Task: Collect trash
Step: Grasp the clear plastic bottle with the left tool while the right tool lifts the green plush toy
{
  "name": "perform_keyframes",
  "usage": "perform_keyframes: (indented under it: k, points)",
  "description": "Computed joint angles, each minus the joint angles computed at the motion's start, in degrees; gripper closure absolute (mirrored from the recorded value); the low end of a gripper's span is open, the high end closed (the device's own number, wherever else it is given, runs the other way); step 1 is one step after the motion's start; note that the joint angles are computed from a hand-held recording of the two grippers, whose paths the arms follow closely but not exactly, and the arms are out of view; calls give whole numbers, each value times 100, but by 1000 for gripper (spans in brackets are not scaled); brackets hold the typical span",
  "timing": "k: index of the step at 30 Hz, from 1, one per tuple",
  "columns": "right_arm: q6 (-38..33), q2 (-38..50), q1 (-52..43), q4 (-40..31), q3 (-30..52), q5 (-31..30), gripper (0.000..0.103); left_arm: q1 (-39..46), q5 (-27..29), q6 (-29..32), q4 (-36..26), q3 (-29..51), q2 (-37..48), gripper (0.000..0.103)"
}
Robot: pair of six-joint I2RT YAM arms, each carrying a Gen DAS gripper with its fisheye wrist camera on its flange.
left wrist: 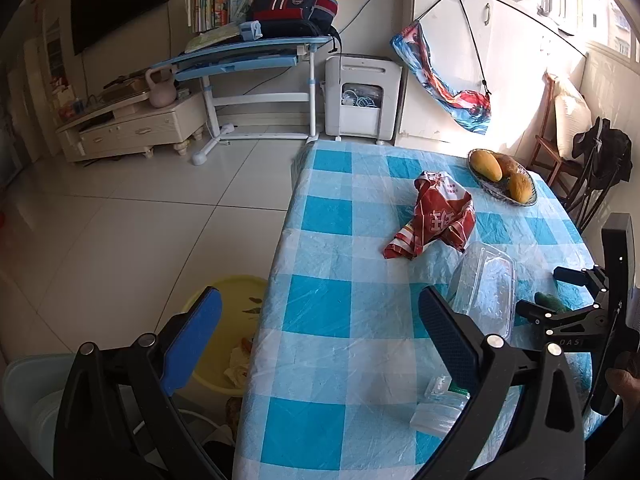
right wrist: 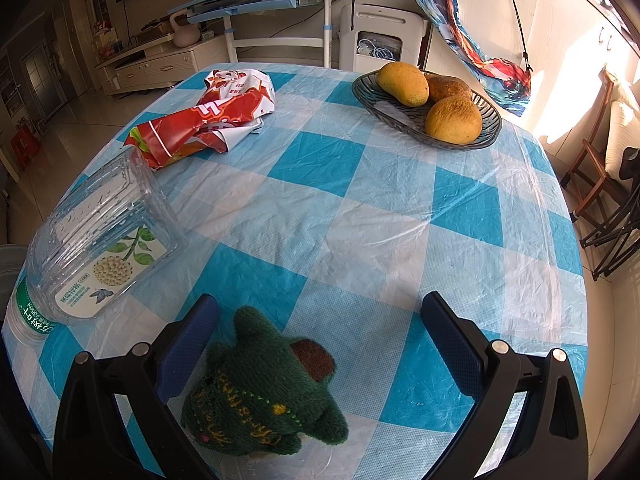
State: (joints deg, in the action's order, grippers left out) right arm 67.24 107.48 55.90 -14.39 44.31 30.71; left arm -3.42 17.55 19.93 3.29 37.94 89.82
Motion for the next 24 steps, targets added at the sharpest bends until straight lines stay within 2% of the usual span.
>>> perform_keyframes:
  k: [5,15,19,22,24]
  points:
    - [-4,0,-4,4,2,-1,6,-43,-14,-41,-10,49,83,8]
    - [-2,-23,20,41,-25,-9,6,24,410,-516,-513,649,846,8]
    - [48,-71,93,16,-55,-27,6,-4,931,-644,-698,794,1039,8]
    - [107,-101,215,7,-74,-36,6,-393,973,-297,-844,778,1070,8]
    - [140,-121,272,16,-90,-43,6,-792,705,-140,-587,552,988,8]
